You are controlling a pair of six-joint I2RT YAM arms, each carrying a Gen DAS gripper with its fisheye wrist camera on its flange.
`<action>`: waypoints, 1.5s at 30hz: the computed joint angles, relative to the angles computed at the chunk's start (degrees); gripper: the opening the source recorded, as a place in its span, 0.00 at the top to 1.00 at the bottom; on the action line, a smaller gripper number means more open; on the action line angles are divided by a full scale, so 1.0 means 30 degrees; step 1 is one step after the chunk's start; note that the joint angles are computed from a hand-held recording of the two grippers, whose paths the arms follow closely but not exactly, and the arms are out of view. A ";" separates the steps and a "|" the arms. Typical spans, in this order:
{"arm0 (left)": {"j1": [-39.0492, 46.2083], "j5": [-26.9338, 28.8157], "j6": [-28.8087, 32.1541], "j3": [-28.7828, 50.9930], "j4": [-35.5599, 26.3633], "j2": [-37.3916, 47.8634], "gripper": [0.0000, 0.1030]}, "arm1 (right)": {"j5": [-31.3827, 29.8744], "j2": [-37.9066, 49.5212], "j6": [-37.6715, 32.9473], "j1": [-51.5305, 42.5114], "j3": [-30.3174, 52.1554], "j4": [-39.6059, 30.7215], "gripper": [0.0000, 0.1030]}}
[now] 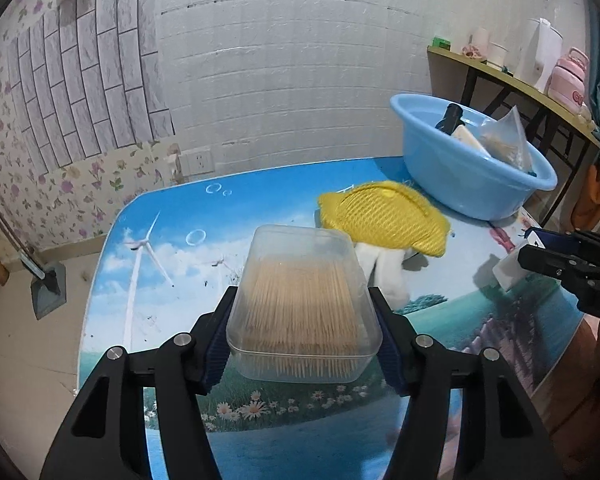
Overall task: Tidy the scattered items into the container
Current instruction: 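Carry the toothpick box and charger into the blue basin and release them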
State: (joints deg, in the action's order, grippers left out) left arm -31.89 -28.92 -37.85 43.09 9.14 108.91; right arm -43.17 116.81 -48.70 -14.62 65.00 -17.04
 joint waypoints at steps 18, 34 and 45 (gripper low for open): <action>-0.0941 -0.0917 0.1324 0.3415 -0.3223 -0.1009 0.41 | -0.3212 -0.2248 -0.0367 -0.1235 0.0213 -0.1318 0.62; -0.0729 -0.0429 0.3079 0.8634 -0.4242 0.1621 0.41 | -0.4847 -0.0673 0.2322 -0.1875 0.3187 -0.0484 0.62; -0.0459 0.0221 0.4195 1.4071 -0.6116 0.5280 0.41 | -0.4555 0.2605 0.4315 -0.1948 0.6719 0.0199 0.62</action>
